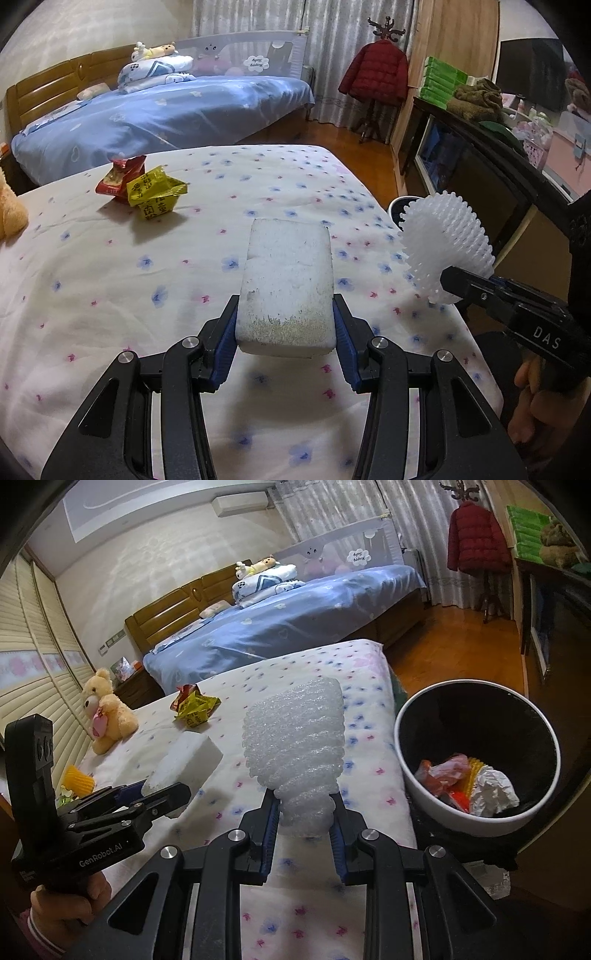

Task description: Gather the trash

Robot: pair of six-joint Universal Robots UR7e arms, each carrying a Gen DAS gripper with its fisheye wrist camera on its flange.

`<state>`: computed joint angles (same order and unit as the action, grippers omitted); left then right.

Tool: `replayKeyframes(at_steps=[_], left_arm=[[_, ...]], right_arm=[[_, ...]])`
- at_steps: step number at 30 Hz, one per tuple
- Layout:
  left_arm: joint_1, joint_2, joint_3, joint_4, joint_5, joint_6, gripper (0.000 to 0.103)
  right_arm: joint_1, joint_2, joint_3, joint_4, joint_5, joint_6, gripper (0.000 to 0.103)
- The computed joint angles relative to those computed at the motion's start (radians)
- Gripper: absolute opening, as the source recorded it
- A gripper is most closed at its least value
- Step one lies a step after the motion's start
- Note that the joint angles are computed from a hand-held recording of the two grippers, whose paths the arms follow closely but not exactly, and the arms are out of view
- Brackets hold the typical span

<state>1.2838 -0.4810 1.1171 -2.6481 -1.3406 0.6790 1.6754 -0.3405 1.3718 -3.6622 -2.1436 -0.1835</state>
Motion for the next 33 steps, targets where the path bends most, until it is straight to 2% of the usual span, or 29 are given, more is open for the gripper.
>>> replayKeyframes(at_steps=[19,33], left_arm=[[-0.037,0.014,0.030,0.004,-0.017,0.031,0.046],[-0.070,0.044,0.005,0.074,-0.060,0.030,0.046]], right_arm=[[-0.023,-0.059,0.102,-0.109,-0.059,0.021,0.026],[-0.056,-0.109,0.165,-0.161,-0.122,0.055,0.026]])
